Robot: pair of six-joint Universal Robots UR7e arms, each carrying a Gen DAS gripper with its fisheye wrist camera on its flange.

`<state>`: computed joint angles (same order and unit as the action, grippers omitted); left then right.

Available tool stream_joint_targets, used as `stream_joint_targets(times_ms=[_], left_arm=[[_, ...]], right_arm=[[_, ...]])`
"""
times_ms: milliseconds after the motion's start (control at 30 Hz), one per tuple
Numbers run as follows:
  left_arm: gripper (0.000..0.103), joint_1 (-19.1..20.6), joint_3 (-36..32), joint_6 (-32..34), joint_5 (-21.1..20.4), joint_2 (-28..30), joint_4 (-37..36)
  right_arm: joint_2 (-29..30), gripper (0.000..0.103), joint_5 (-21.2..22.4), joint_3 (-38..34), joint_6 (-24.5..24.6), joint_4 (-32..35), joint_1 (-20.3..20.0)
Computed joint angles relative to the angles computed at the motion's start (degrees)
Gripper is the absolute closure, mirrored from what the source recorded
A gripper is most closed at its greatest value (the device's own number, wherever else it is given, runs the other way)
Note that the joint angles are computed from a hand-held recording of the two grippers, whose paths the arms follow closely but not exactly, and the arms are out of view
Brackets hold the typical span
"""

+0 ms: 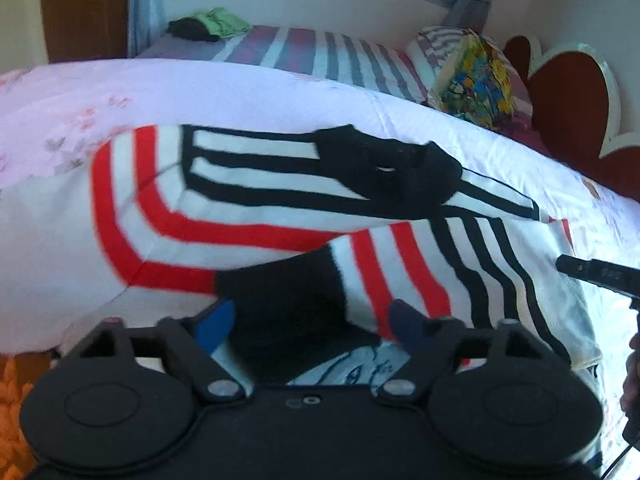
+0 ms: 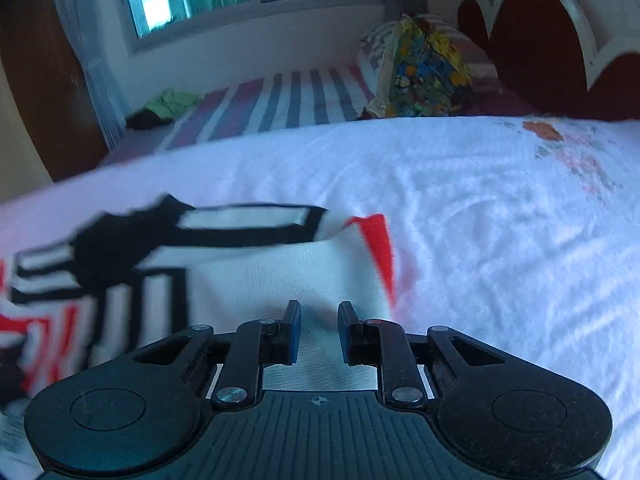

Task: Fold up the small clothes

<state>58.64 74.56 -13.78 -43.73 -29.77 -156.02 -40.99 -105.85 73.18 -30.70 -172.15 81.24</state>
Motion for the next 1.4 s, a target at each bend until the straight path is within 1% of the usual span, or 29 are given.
stream_joint_targets(times_ms=[33,100,133,167,267,300,367,433,533,600,667,733,800,867,933,1033,1067,1100,1133,1167,1200,1233,1333,1367,1400], left_arm=[[0.022,-0.02,1.44,-0.87,0.19,-1.15,-0.68],[0.016,-0.04,4.49,-3.09,1.29,-3.71,-1.69],[0.015,-0.07,6.08,-4.08,2.27,-5.00,-2.29],[0.014,0.01,7.47,-5.04,3.15,-6.24,-2.52],[0.014,0.30,13.06,-9.52,6.55,-11.29,-3.26],[0.014,0.55,15.51,-11.16,7.72,-13.33,-4.51],[0.015,1.16,19.46,-14.58,9.76,-16.91,-6.20],[0.016,2.22,22.87,-19.09,11.68,-20.72,-5.93],[0.017,3.73,26.31,-23.96,14.38,-25.18,-5.05],[0.017,4.71,28.22,-25.92,15.98,-27.58,-5.43],[0.018,5.65,29.20,-27.26,16.68,-29.17,-5.57],[0.023,7.12,29.82,-26.28,15.87,-30.16,-8.14],[0.035,8.90,30.23,-24.99,13.29,-30.87,-11.55],[0.039,10.86,30.40,-25.11,10.11,-31.26,-15.16],[0.039,12.14,30.20,-21.66,8.59,-30.33,-22.25],[0.039,13.66,28.05,-16.83,7.02,-28.36,-27.56],[0.043,14.04,27.32,-16.00,6.76,-27.72,-28.50],[0.049,14.42,26.36,-15.18,6.66,-27.01,-29.35],[0.054,14.72,25.75,-14.70,6.41,-26.56,-30.05],[0.069,15.07,25.34,-14.30,5.94,-26.29,-30.52],[0.088,15.48,24.74,-15.10,5.50,-26.23,-29.36],[0.093,15.77,24.32,-16.19,5.74,-26.13,-28.61],[0.095,16.31,23.76,-16.41,5.46,-25.65,-30.01],[0.095,16.04,23.79,-15.38,5.77,-25.51,-30.63],[0.098,15.64,23.62,-13.60,5.96,-25.17,-31.84]], right_arm=[[-0.90,0.082,1.21,1.53,0.14,-0.62,0.27],[-2.14,0.066,1.96,4.36,-1.67,-2.10,1.26],[-2.41,0.044,2.29,5.67,-2.73,-2.97,1.79],[-2.40,0.036,2.58,6.58,-3.29,-3.53,2.40],[-2.79,0.036,4.93,9.63,-3.32,-5.26,3.51],[-2.73,0.036,5.50,10.41,-3.02,-5.44,4.02],[-2.28,0.036,6.03,10.95,-2.61,-4.02,5.04],[-1.52,0.036,5.86,11.34,-3.21,-3.65,6.08],[0.08,0.036,5.43,11.59,-3.65,-4.03,7.52],[0.99,0.036,5.68,11.59,-2.72,-3.69,8.23],[2.10,0.036,5.50,11.33,-2.25,-3.72,8.93],[3.24,0.036,5.16,10.84,-1.88,-3.55,9.58],[4.06,0.036,4.69,10.82,-1.23,-3.70,10.29],[5.02,0.036,4.06,10.40,-1.27,-3.92,10.90],[5.98,0.036,3.39,9.73,-1.08,-4.25,11.35],[7.78,0.036,2.01,8.00,-0.74,-4.65,11.90],[8.35,0.036,1.63,7.31,-0.52,-4.54,12.00],[8.77,0.036,1.21,6.84,-0.42,-4.64,12.09],[9.25,0.036,0.66,6.34,-0.47,-4.83,12.18],[9.56,0.036,0.13,6.03,-0.60,-4.92,12.23],[9.88,0.036,-0.39,5.65,-0.61,-4.84,12.25],[10.03,0.036,-0.72,5.41,-0.59,-4.61,12.21],[10.55,0.036,-1.48,4.97,-1.32,-4.66,12.11],[11.00,0.036,-2.16,4.52,-1.85,-4.40,12.14],[11.38,0.036,-2.54,4.26,-2.51,-4.41,12.10]])
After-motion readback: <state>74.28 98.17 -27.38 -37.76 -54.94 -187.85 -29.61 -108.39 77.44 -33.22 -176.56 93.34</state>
